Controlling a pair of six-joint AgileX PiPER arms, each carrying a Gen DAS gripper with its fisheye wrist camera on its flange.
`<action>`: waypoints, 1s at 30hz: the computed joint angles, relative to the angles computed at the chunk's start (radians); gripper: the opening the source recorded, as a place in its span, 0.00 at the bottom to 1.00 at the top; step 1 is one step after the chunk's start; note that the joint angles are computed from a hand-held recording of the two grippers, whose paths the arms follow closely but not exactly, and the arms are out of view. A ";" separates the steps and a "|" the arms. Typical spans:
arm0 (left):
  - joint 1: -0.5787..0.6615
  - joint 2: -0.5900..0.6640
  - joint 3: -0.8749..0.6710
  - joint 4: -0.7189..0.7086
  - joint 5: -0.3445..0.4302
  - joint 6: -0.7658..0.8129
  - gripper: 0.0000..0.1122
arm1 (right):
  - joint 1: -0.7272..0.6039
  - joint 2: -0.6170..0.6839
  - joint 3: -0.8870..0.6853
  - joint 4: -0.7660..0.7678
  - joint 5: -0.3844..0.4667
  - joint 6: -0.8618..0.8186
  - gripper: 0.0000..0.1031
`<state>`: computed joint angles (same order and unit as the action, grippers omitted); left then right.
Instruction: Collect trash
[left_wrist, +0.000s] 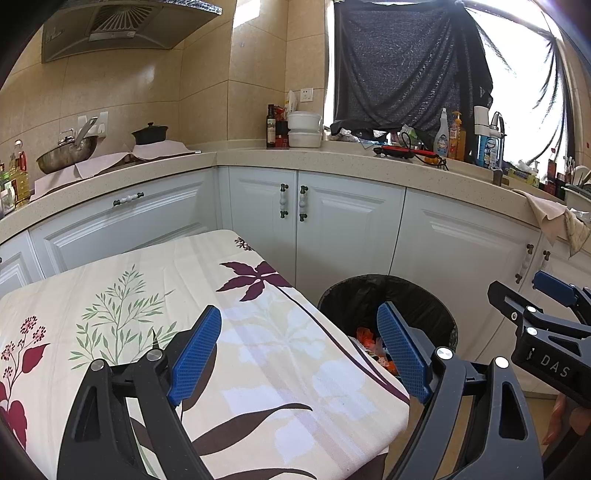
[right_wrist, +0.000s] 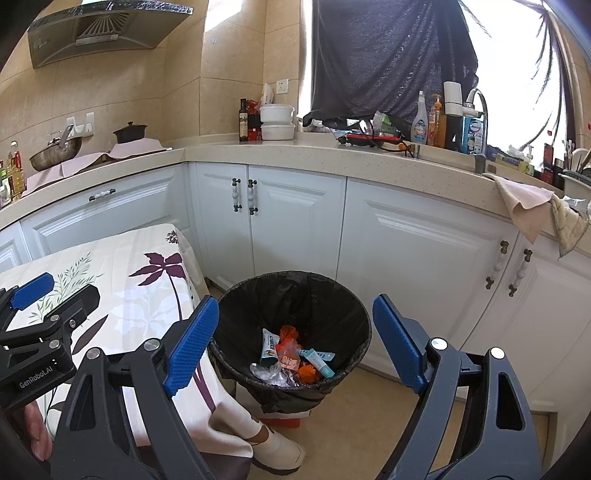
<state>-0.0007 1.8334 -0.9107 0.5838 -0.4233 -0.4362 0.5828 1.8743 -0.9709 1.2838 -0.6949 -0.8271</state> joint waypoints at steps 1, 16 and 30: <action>0.000 0.000 -0.001 0.001 0.001 0.000 0.75 | -0.001 -0.002 0.001 0.002 0.001 -0.003 0.81; 0.002 -0.004 0.007 0.002 -0.003 -0.005 0.75 | -0.004 -0.004 0.006 -0.008 0.001 0.005 0.81; -0.001 -0.016 0.019 -0.013 -0.015 0.005 0.75 | -0.001 -0.002 0.006 -0.009 -0.001 0.008 0.81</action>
